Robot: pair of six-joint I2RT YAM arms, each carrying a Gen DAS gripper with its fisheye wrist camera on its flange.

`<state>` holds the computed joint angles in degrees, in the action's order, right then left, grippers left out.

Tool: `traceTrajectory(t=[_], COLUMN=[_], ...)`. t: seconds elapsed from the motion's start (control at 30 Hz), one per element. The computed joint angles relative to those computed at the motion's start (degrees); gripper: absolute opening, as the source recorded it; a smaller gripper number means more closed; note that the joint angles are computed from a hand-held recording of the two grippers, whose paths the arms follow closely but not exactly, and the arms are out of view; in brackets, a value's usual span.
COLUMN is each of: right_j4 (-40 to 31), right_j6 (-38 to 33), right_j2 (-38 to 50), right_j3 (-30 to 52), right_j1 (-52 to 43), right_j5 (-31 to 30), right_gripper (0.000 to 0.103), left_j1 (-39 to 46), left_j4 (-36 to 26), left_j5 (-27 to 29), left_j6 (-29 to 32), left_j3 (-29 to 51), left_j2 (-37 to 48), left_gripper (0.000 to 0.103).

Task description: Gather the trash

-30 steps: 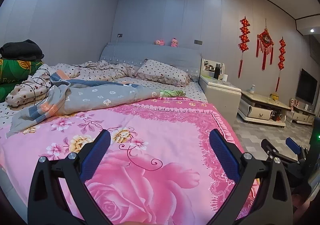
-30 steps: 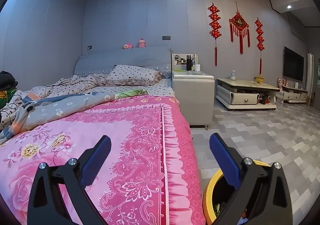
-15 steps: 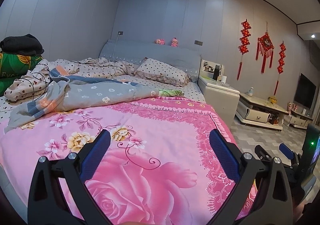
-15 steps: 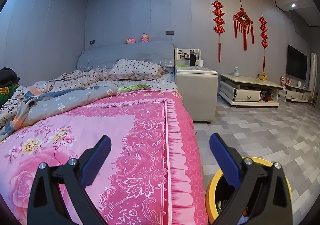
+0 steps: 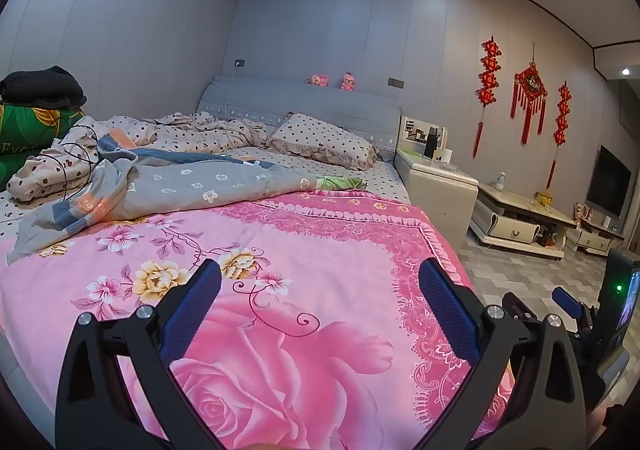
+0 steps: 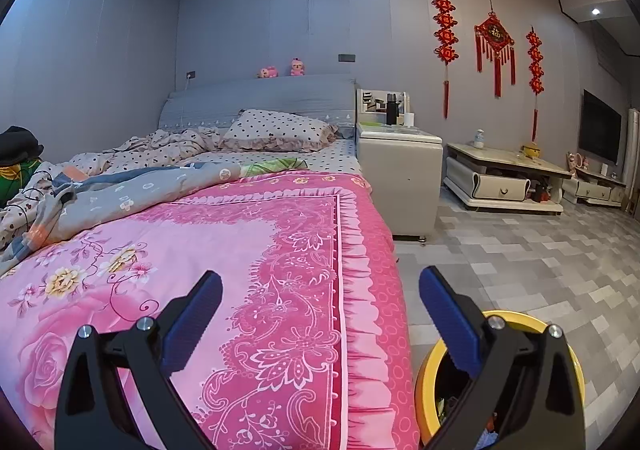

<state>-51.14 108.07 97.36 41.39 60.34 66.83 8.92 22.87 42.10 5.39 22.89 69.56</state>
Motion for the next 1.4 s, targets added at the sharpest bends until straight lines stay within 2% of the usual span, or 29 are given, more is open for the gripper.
traceTrajectory(t=[0.97,1.4], right_j4=[0.7,2.8], right_j6=[-0.5,-2.8], right_j2=[-0.9,-2.0], right_j3=[-0.7,-1.5], right_j1=[0.1,-0.4], right_j5=[-0.6,-1.0], right_gripper=[0.095,0.095], left_j1=[0.0,-0.4], left_j4=[0.1,0.8], left_j5=[0.3,0.3], left_j6=[0.6,1.0], left_j3=[-0.1,-0.6], left_j2=[0.1,0.6], left_gripper=[0.095,0.095])
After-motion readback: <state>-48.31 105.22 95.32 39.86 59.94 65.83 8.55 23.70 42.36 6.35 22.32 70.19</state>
